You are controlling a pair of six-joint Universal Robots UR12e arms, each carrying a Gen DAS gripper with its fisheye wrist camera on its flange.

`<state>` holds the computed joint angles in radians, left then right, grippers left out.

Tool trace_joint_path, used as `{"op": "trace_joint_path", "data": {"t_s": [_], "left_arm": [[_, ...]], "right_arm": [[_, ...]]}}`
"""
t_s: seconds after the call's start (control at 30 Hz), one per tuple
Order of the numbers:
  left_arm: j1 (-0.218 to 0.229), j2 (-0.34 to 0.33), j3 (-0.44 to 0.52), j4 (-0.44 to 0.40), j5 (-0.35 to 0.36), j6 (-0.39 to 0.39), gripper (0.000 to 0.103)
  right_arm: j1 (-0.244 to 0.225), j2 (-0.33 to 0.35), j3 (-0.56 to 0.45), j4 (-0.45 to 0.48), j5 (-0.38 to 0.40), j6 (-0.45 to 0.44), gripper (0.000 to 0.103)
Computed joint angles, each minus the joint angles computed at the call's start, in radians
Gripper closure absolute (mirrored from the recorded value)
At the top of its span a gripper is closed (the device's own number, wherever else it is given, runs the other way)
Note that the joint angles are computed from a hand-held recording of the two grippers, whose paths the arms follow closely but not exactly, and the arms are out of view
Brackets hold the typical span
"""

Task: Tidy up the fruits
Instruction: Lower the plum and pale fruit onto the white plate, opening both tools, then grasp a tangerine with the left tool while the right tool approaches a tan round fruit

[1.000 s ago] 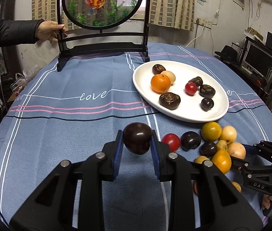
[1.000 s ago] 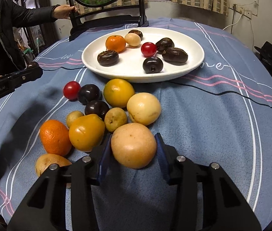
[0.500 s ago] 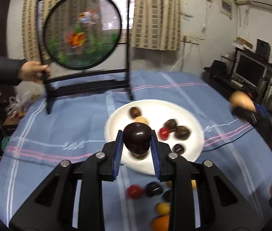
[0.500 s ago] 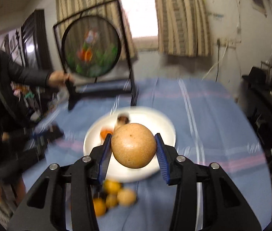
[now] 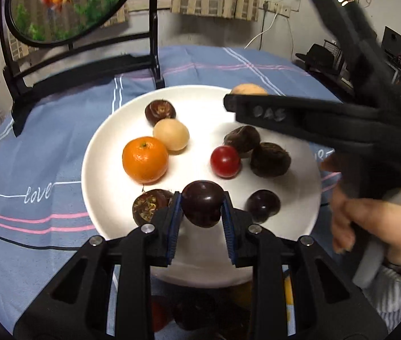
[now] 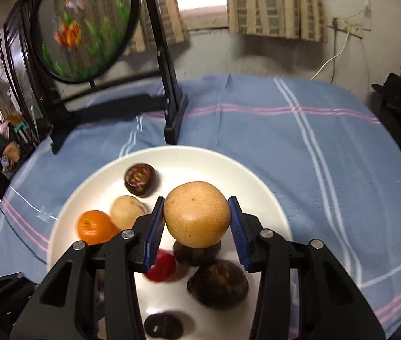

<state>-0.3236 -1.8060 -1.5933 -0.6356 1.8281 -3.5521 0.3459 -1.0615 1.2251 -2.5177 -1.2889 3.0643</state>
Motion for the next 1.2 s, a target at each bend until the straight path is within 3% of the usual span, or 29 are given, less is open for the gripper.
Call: {"op": "trace_joint_path", "data": {"t_s": [0.23, 0.33, 0.37, 0.43, 0.63, 0.9, 1.07, 1.2], "left_arm": [[0.004, -0.007, 0.01, -0.02, 0.004, 0.008, 0.074], [0.005, -0.008, 0.013, -0.021, -0.006, 0.015, 0.063], [0.004, -0.008, 0.013, -0.02, 0.0, 0.014, 0.061], [0.002, -0.008, 0.013, -0.017, 0.017, 0.012, 0.046], [-0.004, 0.007, 0.004, 0.01, 0.038, 0.009, 0.046], [-0.025, 0.09, -0.074, 0.076, 0.151, -0.007, 0.039], [-0.041, 0.169, -0.179, 0.119, 0.149, -0.028, 0.039], [-0.068, 0.199, -0.235, 0.106, 0.139, -0.035, 0.039]], "right_arm": [[0.002, 0.02, -0.03, 0.058, 0.026, -0.036, 0.056], [0.002, 0.02, -0.036, 0.063, 0.021, -0.038, 0.05], [0.001, 0.019, -0.034, 0.057, 0.023, -0.035, 0.05], [0.001, 0.015, -0.032, 0.047, 0.024, -0.03, 0.042], [-0.008, -0.018, -0.001, -0.048, 0.039, 0.009, 0.042], [-0.036, -0.161, 0.151, -0.171, 0.132, 0.059, 0.04], [-0.059, -0.275, 0.305, -0.243, 0.18, 0.059, 0.038], [-0.098, -0.359, 0.463, -0.335, 0.244, 0.131, 0.035]]}}
